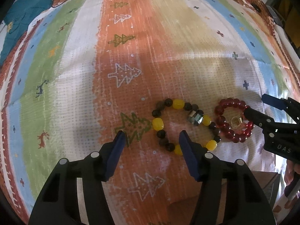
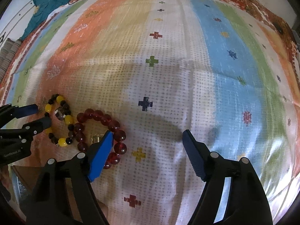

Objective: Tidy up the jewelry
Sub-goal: 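Move both open grippers toward the yellow-black and red bead bracelets, then grasp the yellow-black bracelet with the left gripper while the right grasps the red bracelet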

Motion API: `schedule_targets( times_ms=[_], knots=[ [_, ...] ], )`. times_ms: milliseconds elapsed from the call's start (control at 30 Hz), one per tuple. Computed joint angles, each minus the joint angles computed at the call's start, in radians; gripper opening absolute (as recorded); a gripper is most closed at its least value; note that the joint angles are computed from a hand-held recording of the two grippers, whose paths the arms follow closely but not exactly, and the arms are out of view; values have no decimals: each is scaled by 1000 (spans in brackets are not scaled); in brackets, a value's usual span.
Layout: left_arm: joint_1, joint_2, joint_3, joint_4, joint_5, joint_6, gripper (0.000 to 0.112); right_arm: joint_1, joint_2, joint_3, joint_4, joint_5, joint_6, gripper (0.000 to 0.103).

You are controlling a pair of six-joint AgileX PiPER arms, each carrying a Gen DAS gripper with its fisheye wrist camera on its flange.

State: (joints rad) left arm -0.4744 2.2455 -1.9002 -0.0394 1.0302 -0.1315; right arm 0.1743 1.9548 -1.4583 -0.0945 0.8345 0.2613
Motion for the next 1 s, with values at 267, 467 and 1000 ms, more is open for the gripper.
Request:
schedule_targets(
  times_ms=[267, 467, 1000],
  knots=[
    [-8, 29, -29, 47, -11, 5, 47, 11, 17, -13, -17, -1, -7, 63],
    [20, 40, -30, 66, -32, -5, 10, 7, 6, -4, 20, -17, -56, 27],
    [21, -94, 82, 11, -104, 29, 9, 29, -99, 69, 14, -69, -57, 14]
  ],
)
